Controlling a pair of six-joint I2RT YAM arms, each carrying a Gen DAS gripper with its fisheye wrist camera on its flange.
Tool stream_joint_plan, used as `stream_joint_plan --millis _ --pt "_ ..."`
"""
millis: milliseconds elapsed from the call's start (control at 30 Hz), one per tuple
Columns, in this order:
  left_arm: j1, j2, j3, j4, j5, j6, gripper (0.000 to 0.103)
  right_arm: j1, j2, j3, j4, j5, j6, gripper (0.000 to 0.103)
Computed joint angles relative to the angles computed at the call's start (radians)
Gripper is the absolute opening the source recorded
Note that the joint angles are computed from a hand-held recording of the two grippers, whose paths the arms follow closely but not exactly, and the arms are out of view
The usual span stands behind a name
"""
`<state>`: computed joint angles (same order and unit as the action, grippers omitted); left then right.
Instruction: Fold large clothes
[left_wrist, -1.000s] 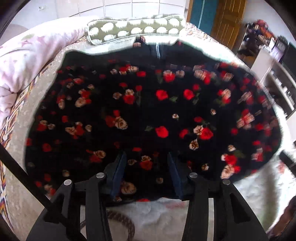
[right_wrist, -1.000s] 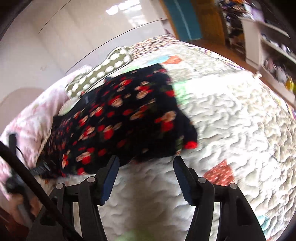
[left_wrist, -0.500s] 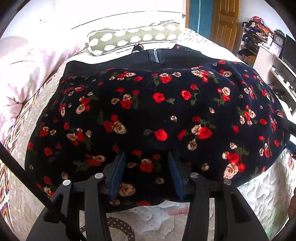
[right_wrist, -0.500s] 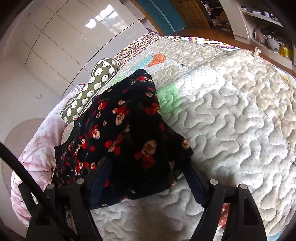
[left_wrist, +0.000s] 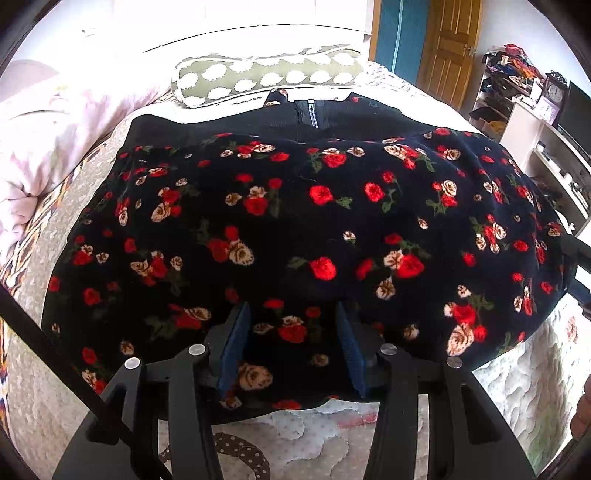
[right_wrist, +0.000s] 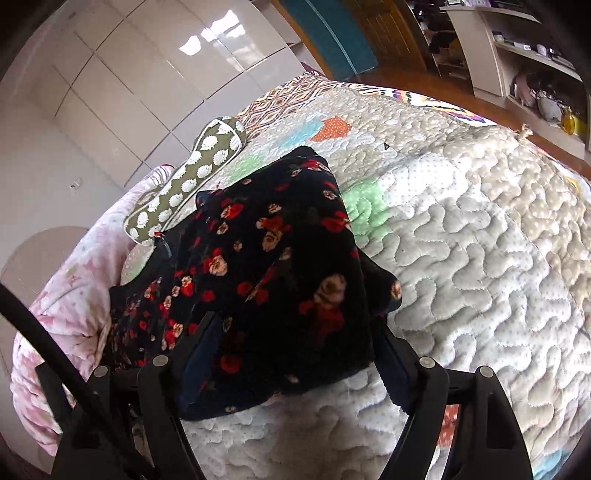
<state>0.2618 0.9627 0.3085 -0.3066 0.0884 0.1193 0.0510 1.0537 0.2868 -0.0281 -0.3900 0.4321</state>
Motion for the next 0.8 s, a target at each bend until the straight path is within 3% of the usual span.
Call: stream_joint_plan --millis 200,333,433,467,600,667,700,800 --pt "0.038 -0.014 -0.016 0.017 0.044 0.033 0.050 -0.174 -0.188 -0.060 -0.171 -0.217 -0.049 0.084" --pt "0.032 -0.078 -0.058 0.037 0.032 0.045 0.051 -0.178 -0.229 -0.089 -0.220 -0.268 -0.060 0.084" --pt "0.109 -0.147 -0.020 -0.107 0.111 0.052 0.051 -0.104 -0.110 -0.093 -0.086 -0.194 0.009 0.084" --pt "0.191 -0.196 0.012 -0.211 0.203 0.089 0.051 -0.084 -0.054 -0.086 -0.028 -0.170 0.033 0.083" --pt "0.554 -0.268 0.121 -0.499 0.527 0.388 0.053 0.005 0.152 0.010 0.105 -0.046 0.117 0.078" --pt "0.729 -0.242 0.173 -0.571 0.611 0.546 0.057 0.053 0.219 0.069 0.094 0.013 0.147 0.050" --pt "0.829 -0.196 0.204 -0.585 0.651 0.628 0.057 0.081 0.240 0.101 0.069 0.053 0.154 0.045" --pt "0.998 -0.059 0.259 -0.547 0.706 0.723 0.058 0.219 0.194 0.196 -0.081 0.256 0.151 0.032"
